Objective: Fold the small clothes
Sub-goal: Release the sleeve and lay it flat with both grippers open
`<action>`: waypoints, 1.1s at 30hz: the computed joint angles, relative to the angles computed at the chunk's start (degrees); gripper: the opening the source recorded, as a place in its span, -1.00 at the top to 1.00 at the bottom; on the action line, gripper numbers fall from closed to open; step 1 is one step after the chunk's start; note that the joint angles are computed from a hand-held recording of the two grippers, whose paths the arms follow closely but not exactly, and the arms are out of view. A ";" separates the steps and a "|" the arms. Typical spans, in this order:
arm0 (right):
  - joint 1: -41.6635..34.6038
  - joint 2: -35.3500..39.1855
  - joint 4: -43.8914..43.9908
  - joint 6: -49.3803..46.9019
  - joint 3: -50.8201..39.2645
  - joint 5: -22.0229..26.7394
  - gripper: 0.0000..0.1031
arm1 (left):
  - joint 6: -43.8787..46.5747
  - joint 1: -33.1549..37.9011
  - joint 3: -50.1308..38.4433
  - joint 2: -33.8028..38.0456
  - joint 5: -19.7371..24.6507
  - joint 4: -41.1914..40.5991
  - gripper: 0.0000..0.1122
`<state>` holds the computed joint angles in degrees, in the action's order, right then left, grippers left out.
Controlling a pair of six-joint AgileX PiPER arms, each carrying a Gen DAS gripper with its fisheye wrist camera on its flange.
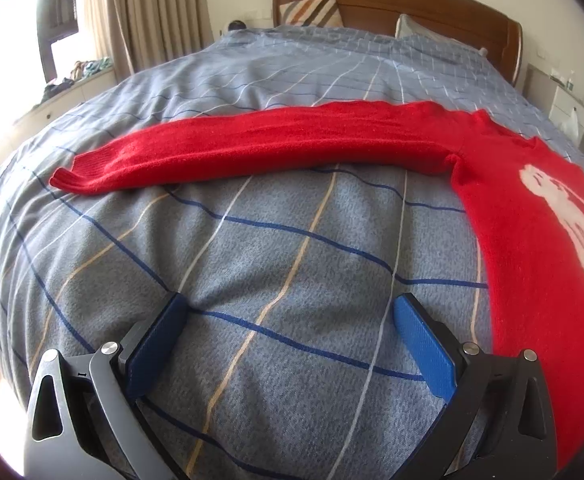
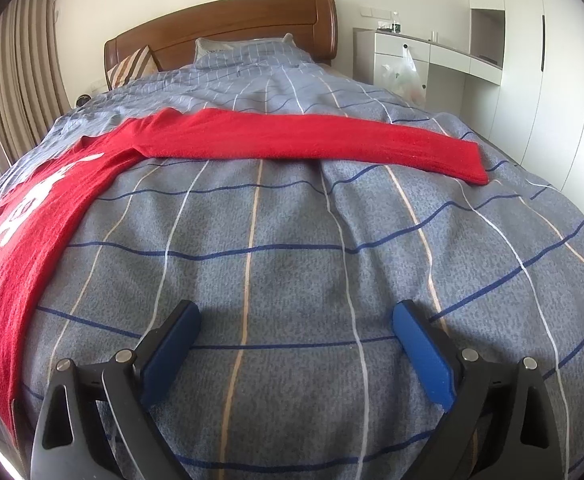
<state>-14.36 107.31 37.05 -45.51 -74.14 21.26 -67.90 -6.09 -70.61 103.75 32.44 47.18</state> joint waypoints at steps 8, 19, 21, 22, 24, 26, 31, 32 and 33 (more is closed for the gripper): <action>0.87 -0.27 -1.37 0.95 1.15 -2.34 -0.90 | -1.37 -0.46 0.41 -0.24 0.11 1.17 -0.83; 1.25 0.04 -3.24 2.87 0.69 -2.31 -0.90 | -1.90 -0.75 0.19 -0.34 0.89 1.77 -0.83; 1.25 0.04 -3.24 2.87 0.69 -2.31 -0.90 | -0.46 -1.05 -0.73 -0.33 2.30 0.68 -0.83; 1.25 0.04 -3.24 2.87 0.69 -2.31 -0.90 | 2.14 -1.17 -1.96 -0.32 3.71 -1.35 -0.83; 1.25 0.04 -3.24 2.87 0.69 -2.31 -0.90 | 4.85 -1.16 -3.44 -0.91 4.12 -2.78 -0.83; 1.28 0.04 -2.70 2.34 0.80 -2.61 -0.91 | 6.41 -0.76 -5.76 -0.62 3.32 -2.96 -0.83; 1.38 0.16 -2.26 1.82 0.89 -3.05 -0.93 | 25.37 2.10 -21.54 9.63 7.55 -14.80 -0.83; 1.38 0.18 -2.28 1.84 0.86 -3.02 -0.93 | 26.33 2.25 -24.18 12.08 9.53 -15.02 -0.83; 1.38 0.18 -2.28 1.84 0.86 -3.02 -0.93 | 27.32 2.93 -25.06 13.32 9.23 -16.78 -0.83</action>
<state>-12.99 107.50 34.77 -43.66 -73.28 18.24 -40.58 -3.16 -95.67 117.07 41.67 30.39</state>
